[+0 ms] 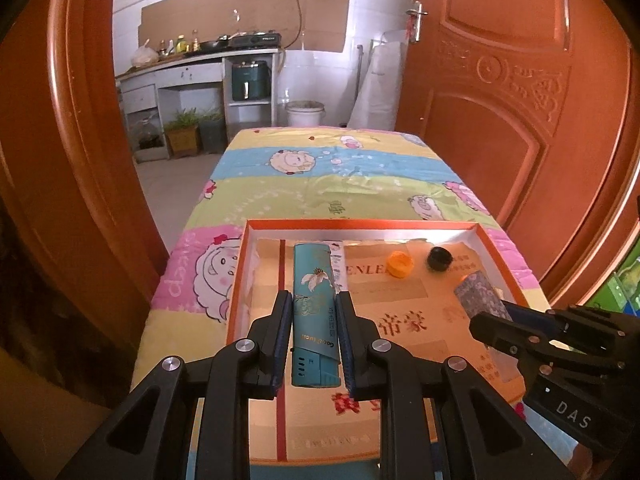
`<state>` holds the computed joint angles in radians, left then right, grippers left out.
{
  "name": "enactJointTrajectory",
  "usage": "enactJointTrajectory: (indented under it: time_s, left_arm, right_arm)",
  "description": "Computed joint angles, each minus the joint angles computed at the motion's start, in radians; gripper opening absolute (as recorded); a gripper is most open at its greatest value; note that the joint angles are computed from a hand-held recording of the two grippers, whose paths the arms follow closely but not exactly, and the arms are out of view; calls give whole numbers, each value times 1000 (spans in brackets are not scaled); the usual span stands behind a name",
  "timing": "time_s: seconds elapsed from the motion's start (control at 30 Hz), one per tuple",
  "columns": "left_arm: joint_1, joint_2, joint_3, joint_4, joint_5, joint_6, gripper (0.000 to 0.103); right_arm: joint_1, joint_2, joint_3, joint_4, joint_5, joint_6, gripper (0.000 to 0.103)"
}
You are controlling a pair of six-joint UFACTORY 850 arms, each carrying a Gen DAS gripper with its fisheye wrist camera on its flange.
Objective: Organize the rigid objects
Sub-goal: 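Carry the teal tube and floral box with both grippers into the lid, then lower both held items into the lid and open both grippers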
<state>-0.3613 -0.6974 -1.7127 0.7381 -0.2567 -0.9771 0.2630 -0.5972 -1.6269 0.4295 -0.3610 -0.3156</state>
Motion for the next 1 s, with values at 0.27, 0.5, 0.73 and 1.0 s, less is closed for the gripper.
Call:
enactJointTrajectory:
  time_s: [0.27,0.5,0.73,1.0]
  left_arm:
    - [16,-80,-110,-140,-38,143,23]
    - [23,-169,-233,-265,-92,272,23]
    - [33,-237,-330,-353,-141,358,23]
    - [43,-298,-420,-457,-188,454,23]
  right_arm:
    - [8,-85,-110,-11,-47,28,20]
    - [18,-173,-222,-55,-96,76,20]
    - [22,-231,-289,-102,-133,116,20]
    - [25,-271,-340,-147,-165,148,20]
